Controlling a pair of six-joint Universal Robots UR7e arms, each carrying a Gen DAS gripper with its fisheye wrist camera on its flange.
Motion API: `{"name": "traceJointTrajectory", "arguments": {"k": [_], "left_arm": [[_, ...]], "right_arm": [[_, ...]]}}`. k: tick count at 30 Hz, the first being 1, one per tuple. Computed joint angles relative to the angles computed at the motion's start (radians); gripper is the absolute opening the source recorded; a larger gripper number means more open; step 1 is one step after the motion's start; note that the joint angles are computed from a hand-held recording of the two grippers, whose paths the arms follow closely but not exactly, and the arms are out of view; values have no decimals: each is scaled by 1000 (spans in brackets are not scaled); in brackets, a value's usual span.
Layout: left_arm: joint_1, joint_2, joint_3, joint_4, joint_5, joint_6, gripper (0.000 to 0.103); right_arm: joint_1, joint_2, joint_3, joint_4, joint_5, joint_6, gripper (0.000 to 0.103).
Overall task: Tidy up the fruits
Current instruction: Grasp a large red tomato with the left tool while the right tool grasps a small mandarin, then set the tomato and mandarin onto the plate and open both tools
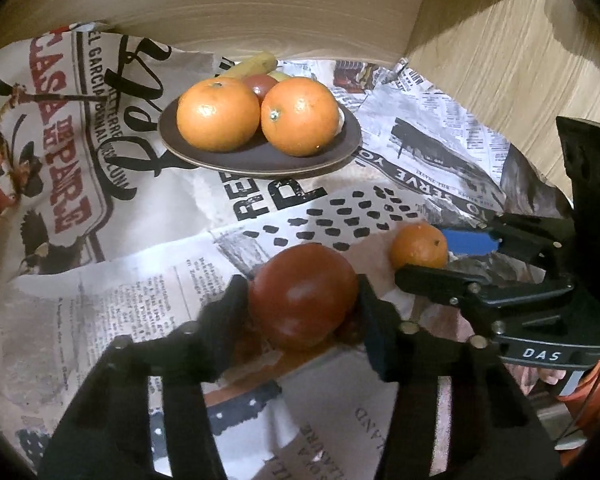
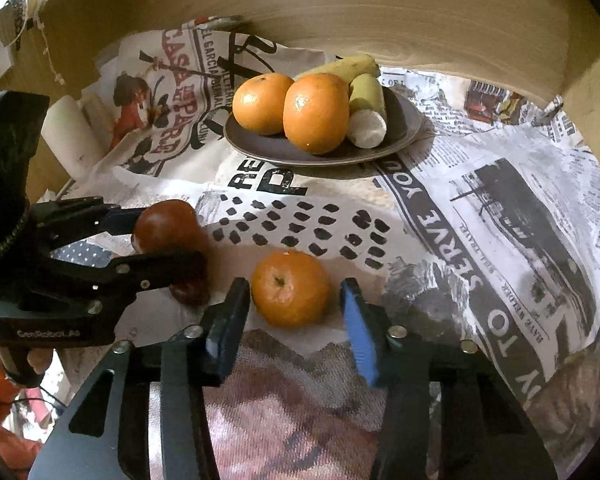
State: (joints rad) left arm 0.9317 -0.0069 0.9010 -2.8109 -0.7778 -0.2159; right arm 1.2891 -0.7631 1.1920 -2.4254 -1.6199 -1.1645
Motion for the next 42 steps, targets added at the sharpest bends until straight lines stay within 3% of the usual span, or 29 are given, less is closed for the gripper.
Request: {"name": "traceJointTrajectory", "arguments": {"k": [16,22,26,29,37,40,42], "left_arm": [[3,3,-76,-32,23,61,48],[20,58,-217,17,38,95,48],[35,132,-373,97,67,121,49],[52,180,-485,173,51,108,49],[70,222,-584,221,8,120,49],[73,219,-581,223,-7,132,56],[72,239,-615,235,17,133,70]], "right_arm": [[19,19,-76,-4,44,14,36],[27,64,-179,36,49,26,36],[37,106,-254,57,40,35,36],[46,147,-318,72,22,37,36],[65,250,-469,127,-29,51,36],[66,263,-485,124,-31,50,36],[64,271,-510,153,-27,61,36]]}}
